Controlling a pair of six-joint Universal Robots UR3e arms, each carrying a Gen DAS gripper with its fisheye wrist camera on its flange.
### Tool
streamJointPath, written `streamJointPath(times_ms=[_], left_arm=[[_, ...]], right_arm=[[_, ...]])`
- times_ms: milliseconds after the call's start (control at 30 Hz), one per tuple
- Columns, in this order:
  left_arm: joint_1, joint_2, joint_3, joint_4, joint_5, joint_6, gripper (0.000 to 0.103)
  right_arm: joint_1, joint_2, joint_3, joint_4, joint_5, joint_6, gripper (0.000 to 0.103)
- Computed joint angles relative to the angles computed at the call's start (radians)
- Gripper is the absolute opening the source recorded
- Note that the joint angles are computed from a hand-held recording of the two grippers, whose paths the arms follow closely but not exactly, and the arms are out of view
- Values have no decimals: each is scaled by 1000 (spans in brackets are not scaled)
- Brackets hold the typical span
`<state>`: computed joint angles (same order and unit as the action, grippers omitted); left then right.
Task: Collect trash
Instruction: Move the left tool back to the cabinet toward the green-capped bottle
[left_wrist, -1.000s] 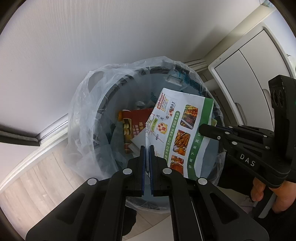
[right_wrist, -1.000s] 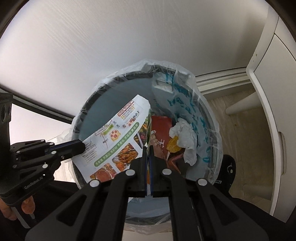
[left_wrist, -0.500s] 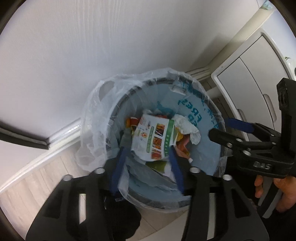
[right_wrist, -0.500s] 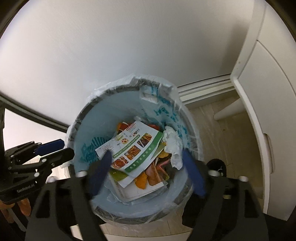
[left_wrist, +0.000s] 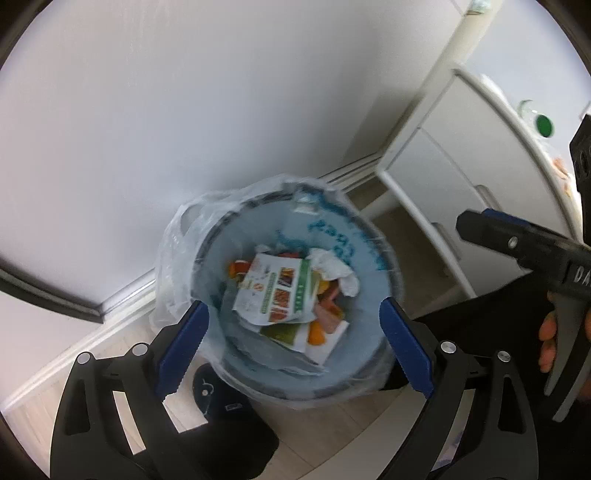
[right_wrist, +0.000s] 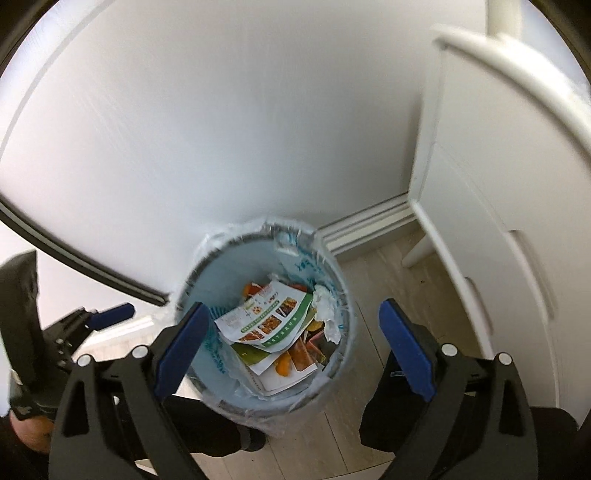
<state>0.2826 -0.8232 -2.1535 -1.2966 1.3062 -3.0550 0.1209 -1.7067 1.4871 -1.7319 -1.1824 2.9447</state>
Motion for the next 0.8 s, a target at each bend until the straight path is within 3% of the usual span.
streamJointPath(times_ms=[233, 467, 800], left_arm=[[-183, -107, 150, 50, 49, -110, 91], [-314, -255, 368, 84, 98, -158, 91], [-582, -553, 771, 117, 279, -178, 93]], right_arm=[[-147, -81, -159, 205, 85, -54, 90], [-295, -82, -375, 379, 131, -142, 90], [-605, 47, -845, 700, 236, -279, 90]])
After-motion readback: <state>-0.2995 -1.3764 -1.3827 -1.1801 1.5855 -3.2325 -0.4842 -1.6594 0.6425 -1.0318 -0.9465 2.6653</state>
